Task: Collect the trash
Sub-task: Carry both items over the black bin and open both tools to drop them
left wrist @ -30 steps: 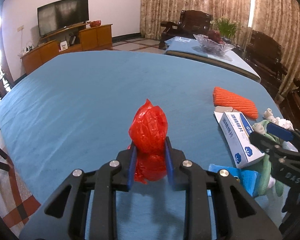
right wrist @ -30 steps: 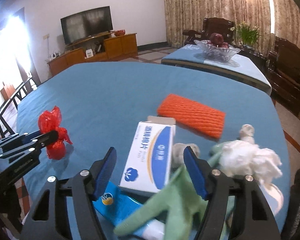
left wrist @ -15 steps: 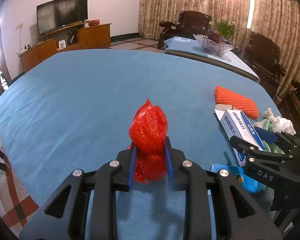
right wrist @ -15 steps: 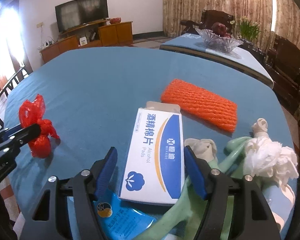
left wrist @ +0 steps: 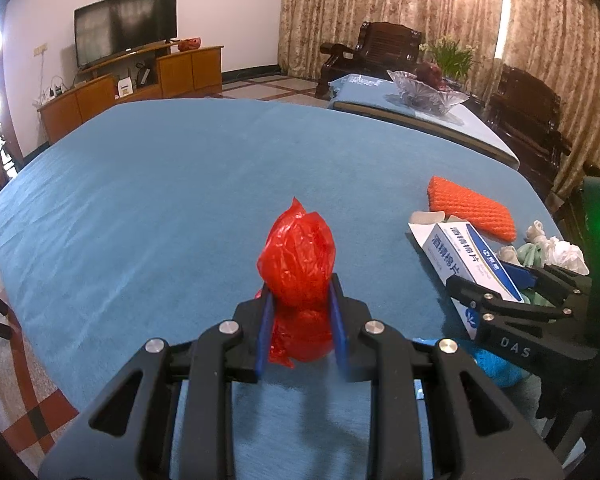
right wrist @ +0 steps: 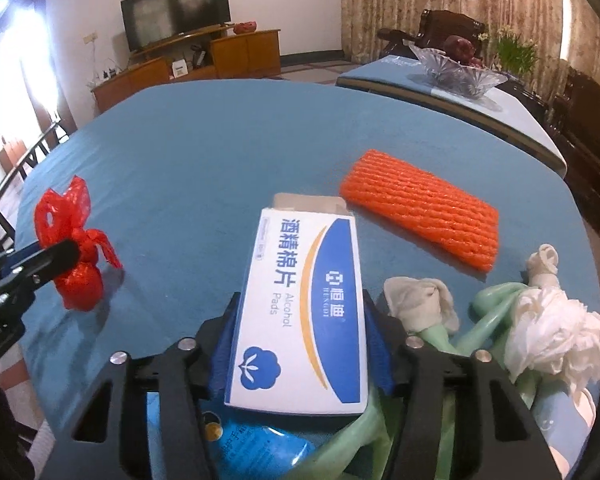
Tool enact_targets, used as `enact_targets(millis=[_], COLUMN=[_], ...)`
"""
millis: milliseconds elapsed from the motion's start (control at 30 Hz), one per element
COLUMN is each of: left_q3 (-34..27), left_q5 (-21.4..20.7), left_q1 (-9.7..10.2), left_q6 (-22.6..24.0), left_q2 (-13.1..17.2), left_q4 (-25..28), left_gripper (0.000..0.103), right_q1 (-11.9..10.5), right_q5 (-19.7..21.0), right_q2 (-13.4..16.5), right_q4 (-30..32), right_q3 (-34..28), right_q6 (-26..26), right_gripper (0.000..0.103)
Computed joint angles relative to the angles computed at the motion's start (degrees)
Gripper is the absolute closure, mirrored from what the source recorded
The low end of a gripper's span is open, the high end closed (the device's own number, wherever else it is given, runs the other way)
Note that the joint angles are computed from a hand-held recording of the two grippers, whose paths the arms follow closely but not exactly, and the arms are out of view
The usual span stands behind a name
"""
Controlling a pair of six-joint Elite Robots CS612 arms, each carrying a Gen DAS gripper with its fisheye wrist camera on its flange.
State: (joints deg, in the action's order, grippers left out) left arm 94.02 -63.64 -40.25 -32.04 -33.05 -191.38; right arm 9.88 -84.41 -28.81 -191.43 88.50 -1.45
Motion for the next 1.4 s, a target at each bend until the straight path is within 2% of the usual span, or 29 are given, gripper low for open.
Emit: enact_targets(millis=[267, 467, 633, 833, 1200, 1400], left_q3=[0.0, 0.1, -0.5, -1.8, -6.9, -11.7], left_q5=[1.1, 2.8, 3.7, 2.7, -4.9, -10.7], left_q1=[-0.54, -1.57, -2.56, -4.12, -7.71, -10.23], left_q6=[0.0, 1.6, 3.3, 5.7, 10.8, 14.5], left_q2=[-1.0, -2.2, -3.3, -3.7, -2.0, 0.2], left_q4=[0.1, -2.1, -2.8, -3.8, -5.6, -5.3], left_gripper=[0.079, 0.079, 0.079, 0.08, 0.081, 0.082], right_q1=[-0.5, -1.0, -1.9, -3.9, -8.9, -12.4], right_q5=[1.2, 1.8, 2.0, 1.2, -2.3, -6.1], right_q2=[-2.2, -4.2, -6.3, -9.5, -14.5, -16.3], right_q4=[-6.3, -10.6, -14.2, -19.1, -27.8, -31.5], right_q3=[2.6, 4.3, 6.6, 11.3, 21.8, 27.3], right_q6=[0.5, 1.4, 1.3, 1.8, 3.2, 4.5], right_gripper=[0.048, 0.048, 0.049, 0.049, 0.049, 0.049])
